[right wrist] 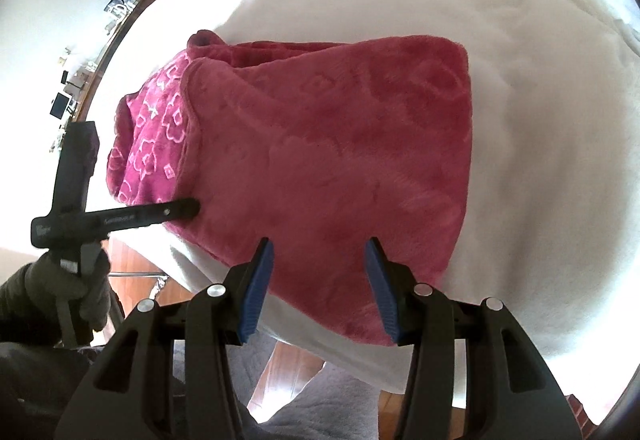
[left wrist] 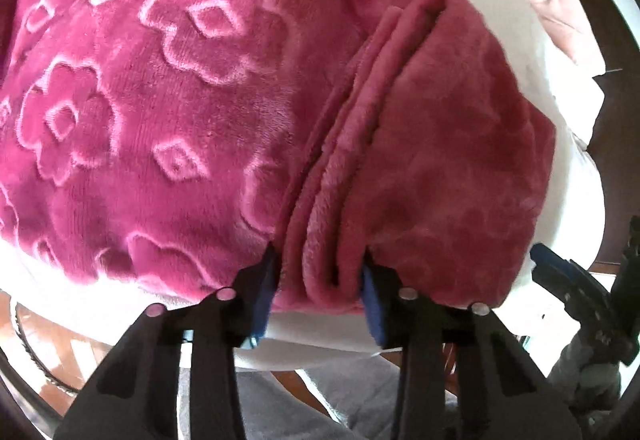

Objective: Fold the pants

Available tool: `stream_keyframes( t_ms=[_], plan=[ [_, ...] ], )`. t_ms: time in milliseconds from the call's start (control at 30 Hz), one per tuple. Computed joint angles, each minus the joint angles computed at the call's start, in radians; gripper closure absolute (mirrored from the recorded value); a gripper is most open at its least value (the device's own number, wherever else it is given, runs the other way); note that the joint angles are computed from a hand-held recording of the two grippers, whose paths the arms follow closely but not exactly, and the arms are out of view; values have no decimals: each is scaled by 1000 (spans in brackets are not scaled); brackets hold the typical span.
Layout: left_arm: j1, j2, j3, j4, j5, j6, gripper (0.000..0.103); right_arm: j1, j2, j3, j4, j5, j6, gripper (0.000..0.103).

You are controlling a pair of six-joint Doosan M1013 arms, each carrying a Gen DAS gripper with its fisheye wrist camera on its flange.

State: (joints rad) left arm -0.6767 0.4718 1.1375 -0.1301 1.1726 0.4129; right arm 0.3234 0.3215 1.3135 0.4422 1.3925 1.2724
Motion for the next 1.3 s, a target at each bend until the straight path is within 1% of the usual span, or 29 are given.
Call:
stream_keyframes(
  t_ms=[100, 267, 467, 600, 667, 733, 767, 800, 833, 900, 1000, 1033, 1133, 1233, 1300],
  plan=[
    [-14, 2, -9, 23, 44, 10, 66, 2, 4, -3, -3, 0, -1, 54],
    [-35, -46, 81, -14, 6, -35, 65, 1, 1, -3, -4, -7, -3, 54],
    [-52, -60, 99, -7, 13, -45, 63, -8, 19, -36, -10, -40, 39, 54],
    [-59, -71, 106, 5, 28, -35, 61, -18, 51, -86, -9, -77, 112, 54],
    [-62, -79, 109, 12, 10, -44, 61, -22, 72, -114, -1, -84, 140, 54],
    [-53, -86, 106, 25, -13, -49, 61, -22, 94, -138, 3, -78, 152, 54],
    [-55, -92, 106, 43, -20, -59, 58, -20, 102, -145, -7, -76, 163, 54],
    [-57, -96, 104, 62, -24, -69, 52, -17, 109, -149, -18, -74, 177, 54],
    [-60, -102, 103, 86, -34, -82, 49, -14, 118, -153, -22, -69, 188, 54],
    [-65, -115, 114, 129, -65, -109, 40, -5, 125, -152, -45, -71, 199, 54],
    [-66, -120, 121, 171, -102, -129, 34, 8, 128, -146, -84, -80, 211, 54],
    [-65, -116, 119, 179, -106, -132, 34, 14, 128, -147, -99, -83, 215, 54],
    [-53, -105, 132, 147, -150, -125, 34, 28, 122, -155, -130, -90, 211, 54],
    [-35, -94, 131, 57, -191, -81, 34, 40, 107, -161, -139, -114, 167, 54],
    [-27, -80, 131, 14, -189, -37, 34, 49, 102, -167, -143, -120, 139, 54]
  ],
)
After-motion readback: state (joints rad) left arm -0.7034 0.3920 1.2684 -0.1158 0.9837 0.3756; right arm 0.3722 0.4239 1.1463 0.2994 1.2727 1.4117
